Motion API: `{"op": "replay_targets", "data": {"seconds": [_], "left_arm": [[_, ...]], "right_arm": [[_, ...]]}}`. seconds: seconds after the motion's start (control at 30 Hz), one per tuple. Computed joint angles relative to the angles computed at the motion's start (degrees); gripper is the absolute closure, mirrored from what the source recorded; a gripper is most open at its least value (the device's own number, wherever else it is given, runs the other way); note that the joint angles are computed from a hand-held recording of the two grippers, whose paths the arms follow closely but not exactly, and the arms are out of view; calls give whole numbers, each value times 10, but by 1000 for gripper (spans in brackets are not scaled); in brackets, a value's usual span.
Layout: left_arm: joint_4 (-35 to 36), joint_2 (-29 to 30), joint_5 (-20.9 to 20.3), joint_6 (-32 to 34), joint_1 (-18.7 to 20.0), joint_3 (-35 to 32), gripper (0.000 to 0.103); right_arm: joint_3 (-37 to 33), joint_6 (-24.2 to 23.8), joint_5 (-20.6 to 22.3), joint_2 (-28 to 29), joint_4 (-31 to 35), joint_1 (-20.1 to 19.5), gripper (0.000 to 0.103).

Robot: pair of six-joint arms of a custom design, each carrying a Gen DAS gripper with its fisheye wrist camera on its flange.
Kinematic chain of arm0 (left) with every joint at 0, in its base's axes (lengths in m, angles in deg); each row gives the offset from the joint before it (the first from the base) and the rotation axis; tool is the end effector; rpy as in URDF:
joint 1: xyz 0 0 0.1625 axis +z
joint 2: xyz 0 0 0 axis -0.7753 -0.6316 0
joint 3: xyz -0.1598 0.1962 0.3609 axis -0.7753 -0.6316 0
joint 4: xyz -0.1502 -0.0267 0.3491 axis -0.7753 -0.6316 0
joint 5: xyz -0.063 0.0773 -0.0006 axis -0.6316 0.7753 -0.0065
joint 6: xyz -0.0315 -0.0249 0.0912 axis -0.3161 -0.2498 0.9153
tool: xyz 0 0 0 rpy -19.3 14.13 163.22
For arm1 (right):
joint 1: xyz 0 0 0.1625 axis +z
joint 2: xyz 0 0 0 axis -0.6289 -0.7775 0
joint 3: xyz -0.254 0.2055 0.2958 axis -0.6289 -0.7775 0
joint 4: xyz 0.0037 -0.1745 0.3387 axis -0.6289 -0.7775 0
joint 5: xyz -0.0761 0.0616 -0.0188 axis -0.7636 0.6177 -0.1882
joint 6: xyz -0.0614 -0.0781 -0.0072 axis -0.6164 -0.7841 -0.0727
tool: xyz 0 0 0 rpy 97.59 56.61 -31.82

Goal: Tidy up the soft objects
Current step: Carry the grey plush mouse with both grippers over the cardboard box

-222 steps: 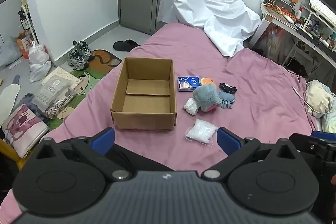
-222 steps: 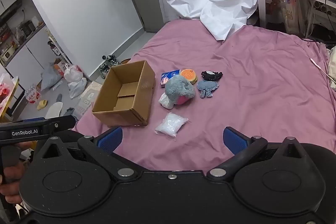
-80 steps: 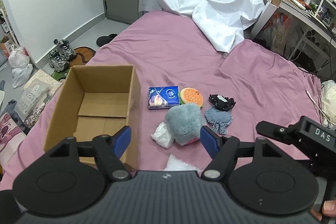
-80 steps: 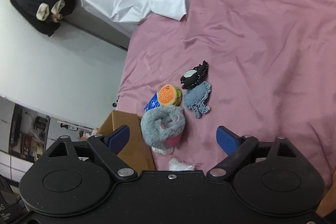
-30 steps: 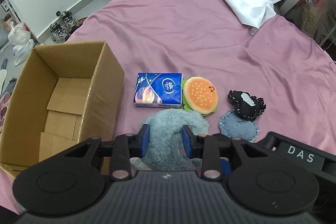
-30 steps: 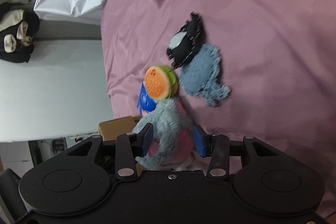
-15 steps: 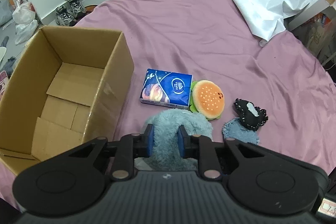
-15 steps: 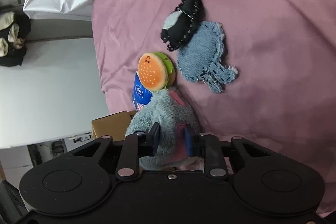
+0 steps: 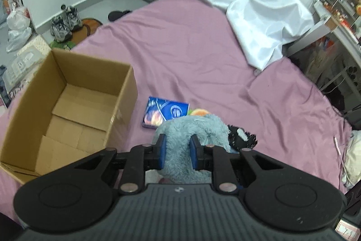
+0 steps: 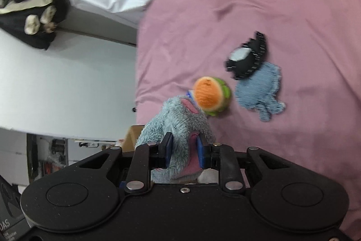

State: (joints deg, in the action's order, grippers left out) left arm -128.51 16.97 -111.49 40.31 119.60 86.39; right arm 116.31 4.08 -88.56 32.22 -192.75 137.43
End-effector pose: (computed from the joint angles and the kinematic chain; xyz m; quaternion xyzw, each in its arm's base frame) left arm -0.0965 -0.8101 0.2586 -0.0191 0.9066 -0.2998 0.2962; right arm 0.2514 -0.8169 -0.0198 0.1559 0.9449 -0.2809 0.0635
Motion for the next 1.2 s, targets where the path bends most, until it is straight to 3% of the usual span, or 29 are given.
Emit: {"op": "replay_targets", "data": {"seconds": [0.33,0.73,1.2], "left_arm": [[-64,-38,0,26,-10,40,83],[-117,-85,-3,31,-6,87,85],[-138,-116,-29,30,21,109,87]], "right_arm": [[24,-65,40,-13,-48,12,81],[-6,-118,87,8,-44,24,82],[-51,-139,75,49,-34,44,80]]}}
